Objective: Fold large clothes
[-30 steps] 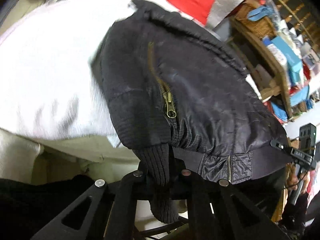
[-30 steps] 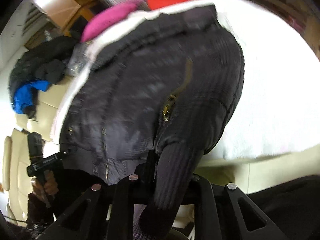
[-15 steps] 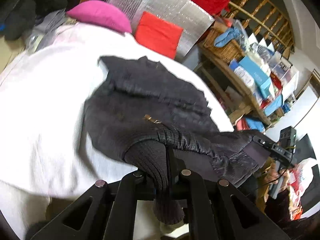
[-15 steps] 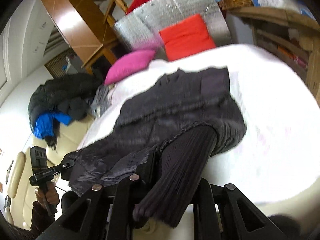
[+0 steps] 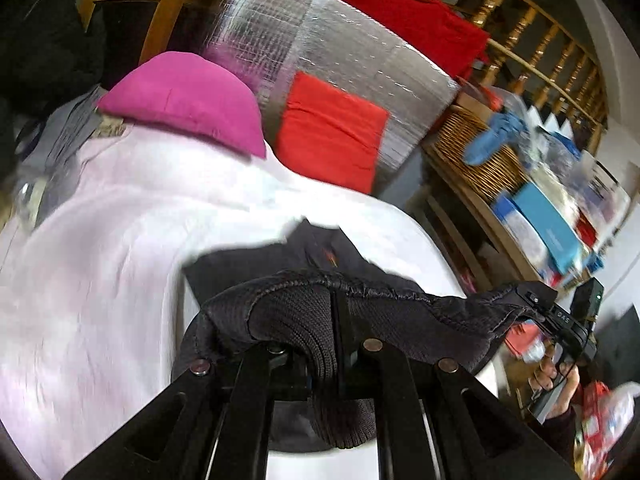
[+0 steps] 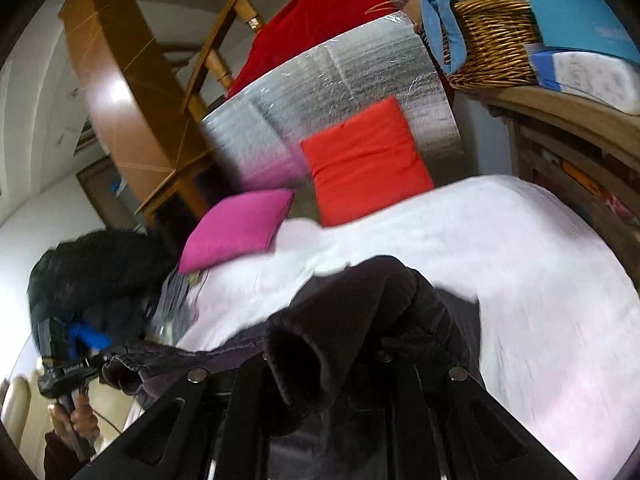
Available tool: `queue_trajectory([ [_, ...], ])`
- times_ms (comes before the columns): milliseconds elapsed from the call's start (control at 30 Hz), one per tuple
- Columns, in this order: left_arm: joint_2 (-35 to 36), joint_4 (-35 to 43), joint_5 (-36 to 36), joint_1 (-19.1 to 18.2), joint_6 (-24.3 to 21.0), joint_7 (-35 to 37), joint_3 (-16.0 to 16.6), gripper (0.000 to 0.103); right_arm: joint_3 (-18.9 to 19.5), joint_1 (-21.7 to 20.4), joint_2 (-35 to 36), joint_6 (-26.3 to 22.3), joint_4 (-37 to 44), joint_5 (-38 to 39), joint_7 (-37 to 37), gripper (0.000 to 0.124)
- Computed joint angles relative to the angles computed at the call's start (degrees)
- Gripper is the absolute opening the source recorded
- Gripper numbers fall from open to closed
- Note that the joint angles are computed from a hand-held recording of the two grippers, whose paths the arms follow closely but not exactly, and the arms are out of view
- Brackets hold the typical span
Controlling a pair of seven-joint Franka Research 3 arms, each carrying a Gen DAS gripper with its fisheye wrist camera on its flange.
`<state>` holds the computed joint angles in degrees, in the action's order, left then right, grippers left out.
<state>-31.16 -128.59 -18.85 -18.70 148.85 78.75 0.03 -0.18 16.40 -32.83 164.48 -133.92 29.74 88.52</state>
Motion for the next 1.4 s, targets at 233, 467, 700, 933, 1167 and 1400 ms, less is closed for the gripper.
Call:
queue_trajectory([
  [233, 22.6, 16.7, -4.1, 3.1, 0.8, 4.1, 0.9, 0.009, 1.3, -3.4, 26.5, 3.0, 21.0, -4.2, 4.1, 0.011],
  [467, 39.9, 29.4, -7.0, 8.7, 0.1, 5.2, -2.8, 0.009, -0.2, -4.2, 46.1, 1.9, 37.1, -13.1, 13.9, 0.010],
  [700, 48.3, 34.9, -4.6, 12.5, 4.2, 3.5, -7.2, 0.010, -2.9, -3.2, 56.0, 0.1, 47.2, -18.8, 20.2, 0.010],
  [933, 47.4, 31.2, -3.8, 17.2, 6.5, 1.8, -12.7, 0.014, 9.7, -14.5, 56.8, -3.7, 48.0, 2.9, 6.4, 0.071],
  [1167, 37.6, 22.1, 9.0, 14.7, 12.8, -9.1, -10.3, 0.087, 20.8, -24.6, 43.6, 1.9, 35.5, 36.0, -19.5, 0.095],
  [1400, 25.2, 14.5, 24.6, 11.9, 5.1, -22.8, -10.5, 0.092, 15.1, -18.0, 25.4, 5.3, 16.0, 17.2, -9.0, 0.095],
])
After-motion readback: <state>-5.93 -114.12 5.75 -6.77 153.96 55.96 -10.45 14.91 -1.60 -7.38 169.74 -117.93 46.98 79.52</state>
